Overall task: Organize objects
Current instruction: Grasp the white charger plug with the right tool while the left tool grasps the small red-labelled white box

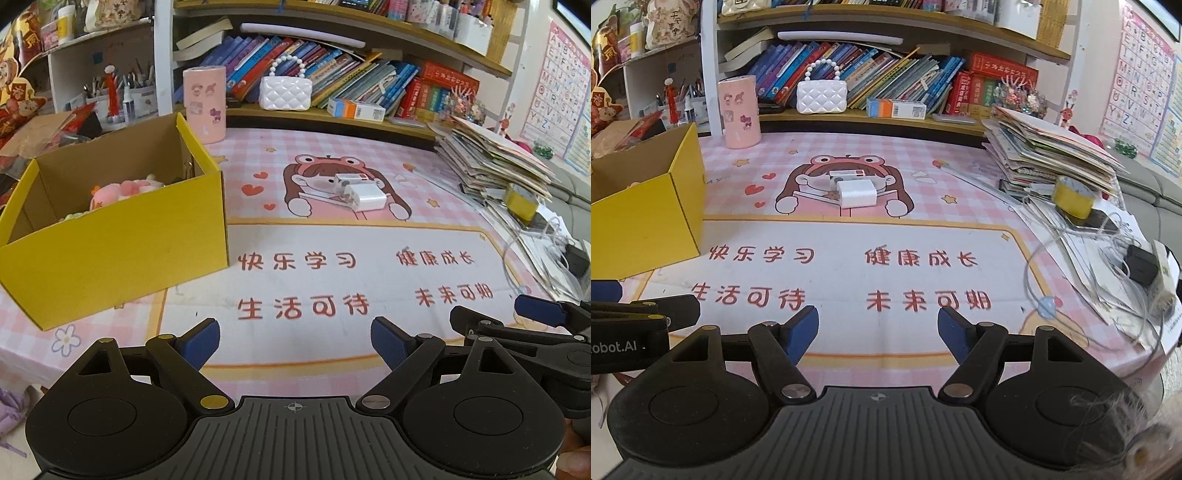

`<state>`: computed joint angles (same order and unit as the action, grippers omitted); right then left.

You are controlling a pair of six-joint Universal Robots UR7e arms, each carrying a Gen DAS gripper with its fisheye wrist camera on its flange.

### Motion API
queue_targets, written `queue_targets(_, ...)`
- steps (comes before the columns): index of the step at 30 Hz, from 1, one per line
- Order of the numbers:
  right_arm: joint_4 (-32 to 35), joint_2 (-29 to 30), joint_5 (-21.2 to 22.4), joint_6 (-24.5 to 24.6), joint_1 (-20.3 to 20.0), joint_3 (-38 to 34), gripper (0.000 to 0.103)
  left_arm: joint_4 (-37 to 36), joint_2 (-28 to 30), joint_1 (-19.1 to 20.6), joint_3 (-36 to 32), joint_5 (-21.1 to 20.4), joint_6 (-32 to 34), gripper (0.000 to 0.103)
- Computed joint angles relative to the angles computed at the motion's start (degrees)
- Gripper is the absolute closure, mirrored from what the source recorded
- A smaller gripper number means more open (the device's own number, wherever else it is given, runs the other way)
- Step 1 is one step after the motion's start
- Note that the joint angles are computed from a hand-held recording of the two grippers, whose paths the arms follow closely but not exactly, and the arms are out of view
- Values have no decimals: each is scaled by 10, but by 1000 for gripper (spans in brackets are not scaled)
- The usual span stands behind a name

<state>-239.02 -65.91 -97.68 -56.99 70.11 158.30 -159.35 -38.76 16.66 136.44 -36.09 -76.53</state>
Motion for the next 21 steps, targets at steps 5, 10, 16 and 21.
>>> queue_targets(5,68,-9,-18,4,22,-45,33,-15,11,31,-24,15,31,12)
queue_targets(10,127,-12,-24,3,32,-89,33,-24,26,64,-56,27,61,12)
queue_targets(16,194,-11,-28,2,38,-143,33,-31,45,98,-96,36,93,12)
queue_targets(21,242,-9,-25,0,39,-179,35,-25,58,119,-127,48,107,12)
